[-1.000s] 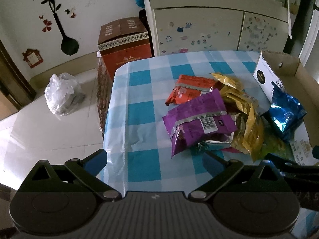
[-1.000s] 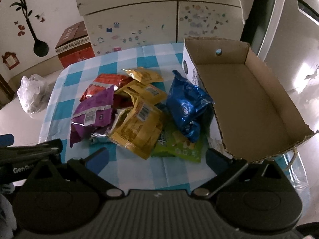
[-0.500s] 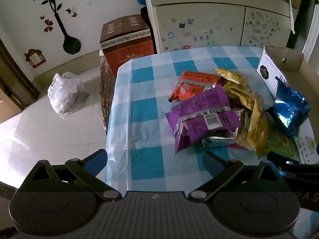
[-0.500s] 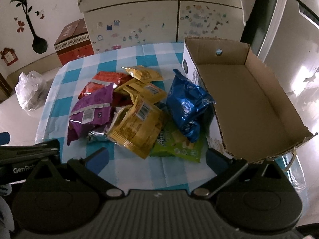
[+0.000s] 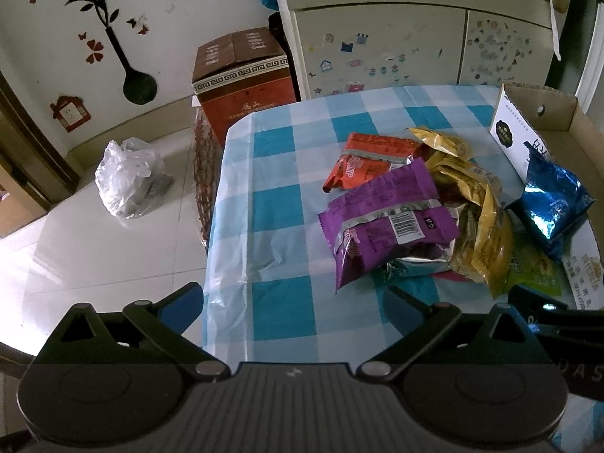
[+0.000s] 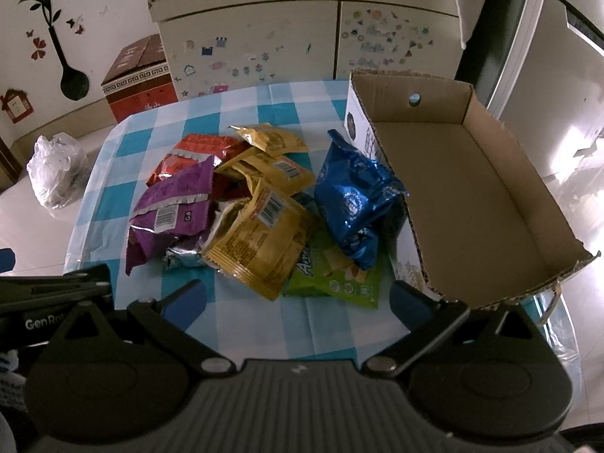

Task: Organize snacks
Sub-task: 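Move both tools toward the pile of snack bags on the table, then lower the right gripper onto the blue foil snack bag and close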

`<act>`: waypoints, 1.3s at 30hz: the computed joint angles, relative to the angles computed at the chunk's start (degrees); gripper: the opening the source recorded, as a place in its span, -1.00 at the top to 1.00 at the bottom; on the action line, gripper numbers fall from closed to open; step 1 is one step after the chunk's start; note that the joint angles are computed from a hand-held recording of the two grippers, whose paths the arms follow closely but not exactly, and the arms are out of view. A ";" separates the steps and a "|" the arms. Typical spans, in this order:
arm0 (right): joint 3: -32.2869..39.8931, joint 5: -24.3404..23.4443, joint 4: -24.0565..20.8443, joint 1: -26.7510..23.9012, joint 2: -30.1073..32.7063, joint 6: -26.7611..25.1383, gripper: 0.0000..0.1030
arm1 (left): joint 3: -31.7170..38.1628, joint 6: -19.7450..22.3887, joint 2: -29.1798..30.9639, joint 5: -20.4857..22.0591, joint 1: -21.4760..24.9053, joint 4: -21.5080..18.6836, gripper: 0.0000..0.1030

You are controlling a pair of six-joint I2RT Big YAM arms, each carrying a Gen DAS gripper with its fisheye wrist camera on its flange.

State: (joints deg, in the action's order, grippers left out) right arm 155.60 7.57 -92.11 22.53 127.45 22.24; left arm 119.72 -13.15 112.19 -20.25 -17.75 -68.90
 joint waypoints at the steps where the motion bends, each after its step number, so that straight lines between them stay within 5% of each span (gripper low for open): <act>1: 0.02 -0.01 -0.03 -0.01 0.02 -0.01 -0.99 | -0.07 -0.01 -0.05 -0.07 -0.02 0.00 -0.99; 27: -3.71 0.25 1.85 -0.01 -1.62 0.25 -0.99 | 1.51 -1.08 1.01 1.10 -0.19 -2.64 -0.92; 39: -16.71 -0.32 9.61 -0.45 -8.43 -0.90 -0.99 | -0.32 -0.54 0.35 3.03 -0.79 -2.13 -0.92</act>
